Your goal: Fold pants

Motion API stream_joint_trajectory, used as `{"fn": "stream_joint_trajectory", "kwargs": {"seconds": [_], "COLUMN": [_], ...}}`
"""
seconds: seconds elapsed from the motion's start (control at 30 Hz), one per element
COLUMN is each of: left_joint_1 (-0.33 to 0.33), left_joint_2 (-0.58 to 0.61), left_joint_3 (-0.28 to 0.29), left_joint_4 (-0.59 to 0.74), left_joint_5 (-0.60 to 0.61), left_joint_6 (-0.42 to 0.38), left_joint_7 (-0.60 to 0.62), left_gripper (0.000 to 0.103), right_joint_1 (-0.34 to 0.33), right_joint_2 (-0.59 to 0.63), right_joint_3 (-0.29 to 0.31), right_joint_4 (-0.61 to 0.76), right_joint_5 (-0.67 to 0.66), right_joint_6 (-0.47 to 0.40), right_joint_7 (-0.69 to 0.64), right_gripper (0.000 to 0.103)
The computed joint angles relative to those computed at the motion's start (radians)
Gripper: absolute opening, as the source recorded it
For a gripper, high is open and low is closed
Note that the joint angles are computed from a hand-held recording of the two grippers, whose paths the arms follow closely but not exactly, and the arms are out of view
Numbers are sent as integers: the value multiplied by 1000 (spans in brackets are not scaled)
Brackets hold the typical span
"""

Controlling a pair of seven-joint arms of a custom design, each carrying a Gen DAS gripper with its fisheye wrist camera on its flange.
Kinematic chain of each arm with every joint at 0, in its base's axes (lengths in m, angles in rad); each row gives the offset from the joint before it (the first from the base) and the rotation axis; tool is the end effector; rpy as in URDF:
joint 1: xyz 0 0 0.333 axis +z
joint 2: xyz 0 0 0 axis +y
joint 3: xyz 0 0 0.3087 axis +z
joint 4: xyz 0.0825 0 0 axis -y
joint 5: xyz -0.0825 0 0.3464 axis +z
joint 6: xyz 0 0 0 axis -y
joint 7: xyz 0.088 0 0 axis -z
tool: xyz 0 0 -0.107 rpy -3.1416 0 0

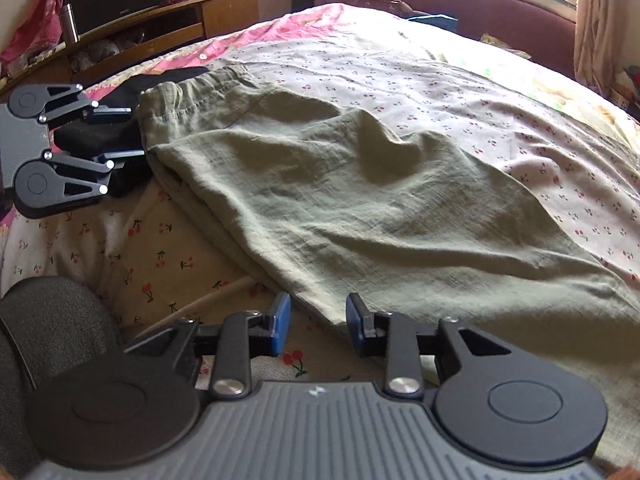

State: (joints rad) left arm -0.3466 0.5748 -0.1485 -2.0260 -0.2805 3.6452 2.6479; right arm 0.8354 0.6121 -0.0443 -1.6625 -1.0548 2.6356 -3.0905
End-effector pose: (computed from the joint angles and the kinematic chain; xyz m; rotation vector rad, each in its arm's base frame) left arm 0.5666 -0.2506 0.3128 -0.4245 2.1446 -0.6541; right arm 0.4552 0.4979 0.2980 -1.8113 1.7343 -0.6418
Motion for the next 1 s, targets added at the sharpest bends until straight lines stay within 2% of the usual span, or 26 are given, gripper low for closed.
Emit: {"fn": "stream_joint_trajectory", "kwargs": {"seconds": [0.07,0.23,0.33,0.37,0.43,0.47,0.5,0.53,0.57,0.67,0.73,0.87,0.93,1.0], "left_joint_1": [8,53,15,-33,-181,-223,-281,-318,-325,-295,-278,-188,-181,-180], "left_joint_2": [-19,-43,-7,10,37,53,74,77,74,42,39,39,65,92], "left_joint_3": [-16,-78,-64,-28,108,147,196,222,222,150,96,-82,-129,-164], "left_joint_4": [-19,-37,6,37,99,107,104,100,98,81,76,99,133,174], "left_joint_5": [-5,38,23,-13,-120,-127,-135,-150,-160,-142,-110,5,45,73], "left_joint_6": [21,35,7,-46,-195,-198,-156,-134,-126,-95,-62,-120,-131,-164], "left_joint_7": [-25,-121,-143,-123,-76,-71,-54,-33,-19,4,28,-20,-56,-99], "left_gripper": [59,60,63,63,62,58,57,57,57,60,60,62,62,62], "right_joint_1": [29,20,15,15,15,13,14,14,15,12,-2,-47,-62,-85], "right_joint_2": [-32,-90,-168,-199,-269,-309,-362,-406,-452,-543,-581,-615,-613,-609], "right_joint_3": [-33,-41,-36,-28,-6,6,19,33,51,107,137,186,219,245], "right_joint_4": [-35,-99,-217,-265,-371,-427,-500,-561,-623,-750,-817,-921,-947,-960], "right_joint_5": [-73,-168,-194,-187,-157,-143,-132,-123,-104,-48,-56,-123,-149,-157], "right_joint_6": [5,-53,-131,-170,-251,-281,-311,-336,-368,-456,-468,-460,-503,-541], "right_joint_7": [92,296,497,554,676,745,840,922,1005,1197,1362,1686,1811,1861], "right_gripper": [32,32,32,32,32,32,32,32,32,37,38,37,36,37]}}
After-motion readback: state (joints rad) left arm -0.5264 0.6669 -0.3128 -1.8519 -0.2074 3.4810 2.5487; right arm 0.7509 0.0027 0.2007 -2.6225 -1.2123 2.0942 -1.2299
